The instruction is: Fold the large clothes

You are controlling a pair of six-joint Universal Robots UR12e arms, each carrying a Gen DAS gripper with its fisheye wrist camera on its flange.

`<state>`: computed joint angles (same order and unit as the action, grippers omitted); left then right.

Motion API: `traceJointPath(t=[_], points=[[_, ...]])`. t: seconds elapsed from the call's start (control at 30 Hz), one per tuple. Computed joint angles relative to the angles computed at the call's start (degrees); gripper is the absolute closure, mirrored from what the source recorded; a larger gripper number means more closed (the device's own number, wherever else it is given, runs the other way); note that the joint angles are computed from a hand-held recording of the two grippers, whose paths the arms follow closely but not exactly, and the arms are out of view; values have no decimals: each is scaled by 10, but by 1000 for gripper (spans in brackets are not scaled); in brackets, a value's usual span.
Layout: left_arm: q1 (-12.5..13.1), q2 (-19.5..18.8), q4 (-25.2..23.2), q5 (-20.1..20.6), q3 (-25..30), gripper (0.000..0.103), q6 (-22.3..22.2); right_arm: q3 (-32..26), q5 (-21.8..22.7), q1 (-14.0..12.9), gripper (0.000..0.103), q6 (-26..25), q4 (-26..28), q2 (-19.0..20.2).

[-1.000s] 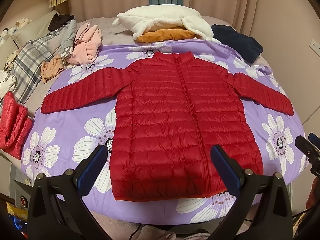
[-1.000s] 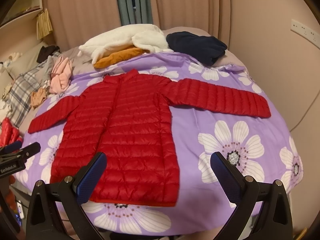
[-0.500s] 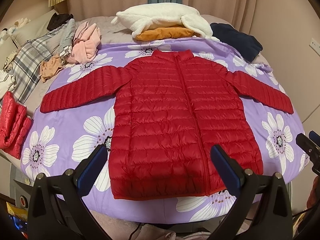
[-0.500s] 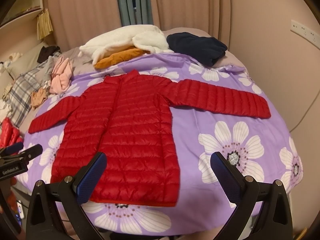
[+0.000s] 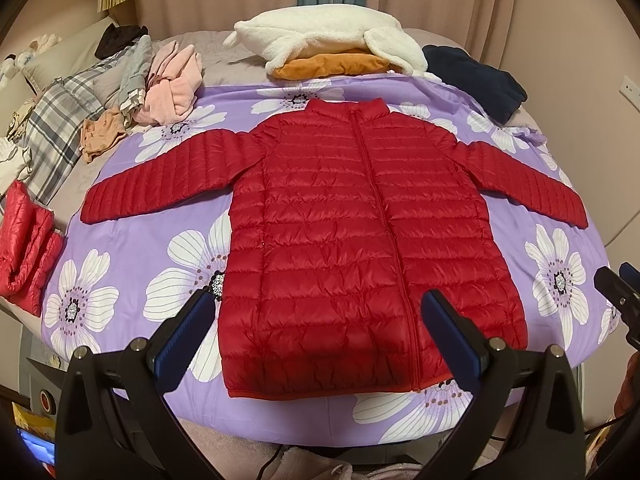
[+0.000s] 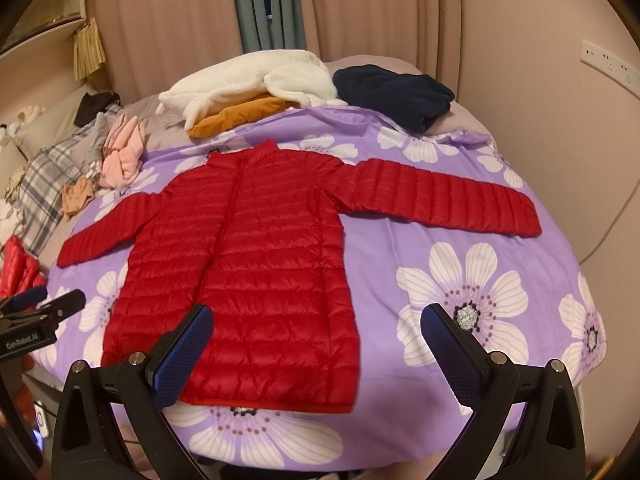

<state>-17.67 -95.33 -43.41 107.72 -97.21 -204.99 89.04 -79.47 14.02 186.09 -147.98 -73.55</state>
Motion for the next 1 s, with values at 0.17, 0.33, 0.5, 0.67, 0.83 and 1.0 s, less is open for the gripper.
traceJointPath(t=[0.17, 0.33, 0.5, 0.67, 0.83, 1.0], points=[[1, 1, -2, -1, -1, 0, 0, 0, 2, 0, 1, 0, 0, 0], [1, 2, -5, 1, -1, 0, 0, -2, 4, 0, 1, 2, 2, 0], [1, 2, -6, 1, -1, 0, -1, -4, 3, 1, 1, 7, 3, 2], [8, -3, -4, -10, 2, 0, -5, 1, 54, -12, 1, 21, -14, 10], [32, -12, 31, -50, -8, 0, -36, -1, 153, -42, 1, 89, -30, 38], [67, -26, 39, -122, -15, 0, -74, -3, 142, -65, 1, 175, -66, 73]])
